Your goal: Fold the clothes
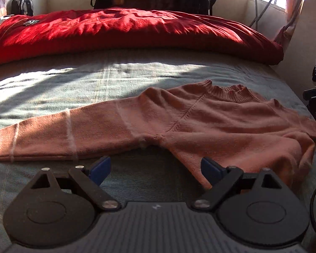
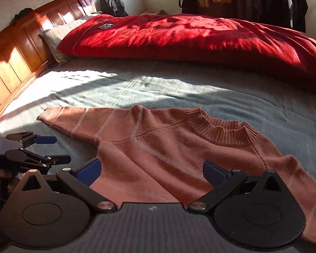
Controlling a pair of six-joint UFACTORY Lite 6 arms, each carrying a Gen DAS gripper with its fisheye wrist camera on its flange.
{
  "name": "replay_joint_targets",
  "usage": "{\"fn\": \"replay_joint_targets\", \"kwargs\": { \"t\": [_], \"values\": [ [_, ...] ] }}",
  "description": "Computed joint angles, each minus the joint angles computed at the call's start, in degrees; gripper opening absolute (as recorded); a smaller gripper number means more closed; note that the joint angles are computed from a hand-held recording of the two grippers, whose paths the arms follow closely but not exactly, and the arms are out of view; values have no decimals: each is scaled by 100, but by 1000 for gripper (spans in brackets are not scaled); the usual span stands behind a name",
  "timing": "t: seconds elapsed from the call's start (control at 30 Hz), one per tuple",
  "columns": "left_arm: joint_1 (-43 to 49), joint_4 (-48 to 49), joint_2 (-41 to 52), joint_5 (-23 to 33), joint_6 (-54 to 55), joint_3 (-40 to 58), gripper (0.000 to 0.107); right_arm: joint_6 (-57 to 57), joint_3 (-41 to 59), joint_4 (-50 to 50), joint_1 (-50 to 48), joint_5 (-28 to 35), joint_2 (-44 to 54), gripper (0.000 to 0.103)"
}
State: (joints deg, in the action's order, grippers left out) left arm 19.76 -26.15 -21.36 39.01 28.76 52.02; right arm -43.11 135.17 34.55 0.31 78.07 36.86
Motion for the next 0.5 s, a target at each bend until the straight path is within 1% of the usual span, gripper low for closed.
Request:
{"fn": "replay_joint_targets", "kwargs": {
  "t": [0.1,0.23,0.3,0.37,0.4,0.5],
  "values": [
    [-841,544,-256,514,-863,173,92,-650,-1162,-45,-790,210,-738,103],
    [-2208,1487,-405,913,-2126,143,92,-1187,-2976,-242,-1573,192,-1487,103],
    [-2879,2028,-361,901,-2789,50,92,-1435,-3841,-274,-1830,126,-1752,103],
    [-3417,2492,-261,847,-3363,12,92,-1558,-4435,-304,-1934,73,-1904,103],
    [-3601,2655,-207,808,-3567,5,92,-1611,-4651,-308,-1957,37,-1972,103],
    [-3780,2701,-47,653,-3716,18,92,-1845,-5084,-293,-1982,-83,-2135,103]
  ]
}}
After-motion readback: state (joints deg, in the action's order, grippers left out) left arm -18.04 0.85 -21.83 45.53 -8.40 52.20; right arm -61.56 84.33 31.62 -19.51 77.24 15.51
